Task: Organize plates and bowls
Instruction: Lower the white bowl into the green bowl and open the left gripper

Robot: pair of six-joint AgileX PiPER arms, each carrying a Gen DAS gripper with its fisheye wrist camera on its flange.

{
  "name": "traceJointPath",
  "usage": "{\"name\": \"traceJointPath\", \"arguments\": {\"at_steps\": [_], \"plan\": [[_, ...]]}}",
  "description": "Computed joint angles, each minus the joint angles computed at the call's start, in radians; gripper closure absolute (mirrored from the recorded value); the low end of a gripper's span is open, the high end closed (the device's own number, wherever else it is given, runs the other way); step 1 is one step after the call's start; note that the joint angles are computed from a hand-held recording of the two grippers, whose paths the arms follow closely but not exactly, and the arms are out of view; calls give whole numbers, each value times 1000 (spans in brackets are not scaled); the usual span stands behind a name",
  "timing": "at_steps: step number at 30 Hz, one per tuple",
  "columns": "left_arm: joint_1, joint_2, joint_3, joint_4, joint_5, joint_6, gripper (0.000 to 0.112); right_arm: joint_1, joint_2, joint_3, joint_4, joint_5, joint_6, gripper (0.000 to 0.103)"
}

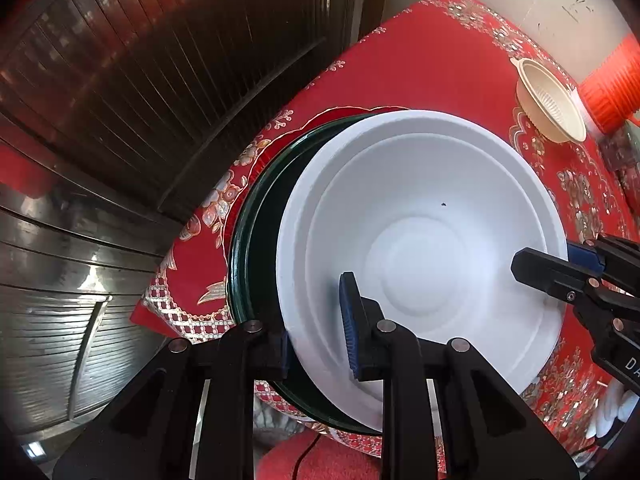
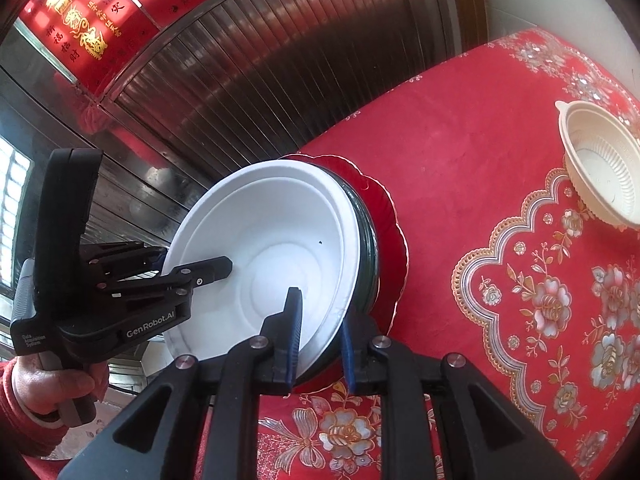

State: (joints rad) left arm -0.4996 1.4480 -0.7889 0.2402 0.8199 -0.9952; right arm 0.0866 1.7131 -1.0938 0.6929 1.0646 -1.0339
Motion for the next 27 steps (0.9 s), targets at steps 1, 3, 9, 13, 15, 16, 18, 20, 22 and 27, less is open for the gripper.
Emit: {"name": "traceJointPath", "arguments": {"at_steps": [1, 3, 9, 13, 15, 16, 18, 20, 22, 27], "plan": [[0, -1, -1, 1, 1, 1, 91, -3, 1, -1, 2, 8, 0, 81], [1, 2, -2, 1, 2, 3, 91, 1, -4, 0, -2, 10, 4, 78], [0, 12, -7, 7, 6, 5, 91, -9, -21, 6, -13, 15, 5, 73], [-10, 23, -11, 19, 9, -14, 91, -42, -20, -8, -1, 38, -6, 67], [-12, 27, -16, 21, 12, -15, 91, -51, -24, -12, 0, 39, -7, 67], [-13, 28, -19, 28, 17, -20, 91, -55, -23, -13, 1, 41, -6, 67], [-14, 27, -20, 37, 20, -27, 91, -63, -26, -10, 3, 44, -12, 67], [-13, 22, -19, 36, 17, -35, 91, -66, -28, -6, 6, 47, -16, 67], [-11, 15, -15, 32, 16, -39, 89, -65, -31, 3, 5, 42, -21, 67], [-20, -16, -20, 18, 20, -36, 62, -65, -35, 14, 9, 37, -29, 63]]}}
